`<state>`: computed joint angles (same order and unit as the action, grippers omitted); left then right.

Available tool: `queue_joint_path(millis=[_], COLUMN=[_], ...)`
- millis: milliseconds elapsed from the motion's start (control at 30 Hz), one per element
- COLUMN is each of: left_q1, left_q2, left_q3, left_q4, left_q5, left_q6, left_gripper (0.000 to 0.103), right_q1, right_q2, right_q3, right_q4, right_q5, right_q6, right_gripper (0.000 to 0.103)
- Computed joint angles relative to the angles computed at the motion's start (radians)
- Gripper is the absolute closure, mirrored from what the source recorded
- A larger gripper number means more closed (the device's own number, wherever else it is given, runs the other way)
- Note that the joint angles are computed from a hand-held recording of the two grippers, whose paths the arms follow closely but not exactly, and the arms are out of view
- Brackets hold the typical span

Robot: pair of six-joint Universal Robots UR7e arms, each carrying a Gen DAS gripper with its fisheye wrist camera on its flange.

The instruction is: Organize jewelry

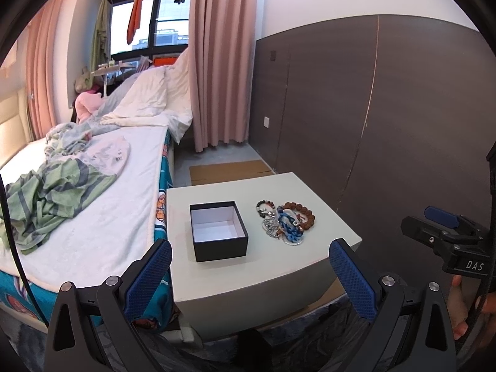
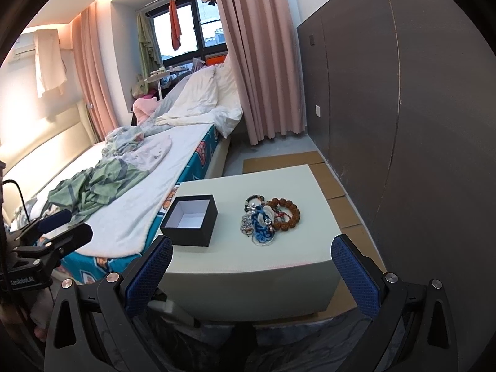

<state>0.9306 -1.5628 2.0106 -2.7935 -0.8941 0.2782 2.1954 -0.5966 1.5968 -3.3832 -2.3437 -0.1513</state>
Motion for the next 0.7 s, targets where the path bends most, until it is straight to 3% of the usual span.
queue_joint_path(millis=[700], left_q1=[-0.003], left_q2=[-0.011], left_q3=[0.014], left_q4=[-0.032], left_q5=[0.004], left_q6=[0.010], left_gripper=[0.002], right_q1=[0.003], right_q2=[0.004], right_q3=[0.002], right_q4=[-0.024], right_q5=[-0.005], right_q6=[-0.041], right_gripper=[0.000])
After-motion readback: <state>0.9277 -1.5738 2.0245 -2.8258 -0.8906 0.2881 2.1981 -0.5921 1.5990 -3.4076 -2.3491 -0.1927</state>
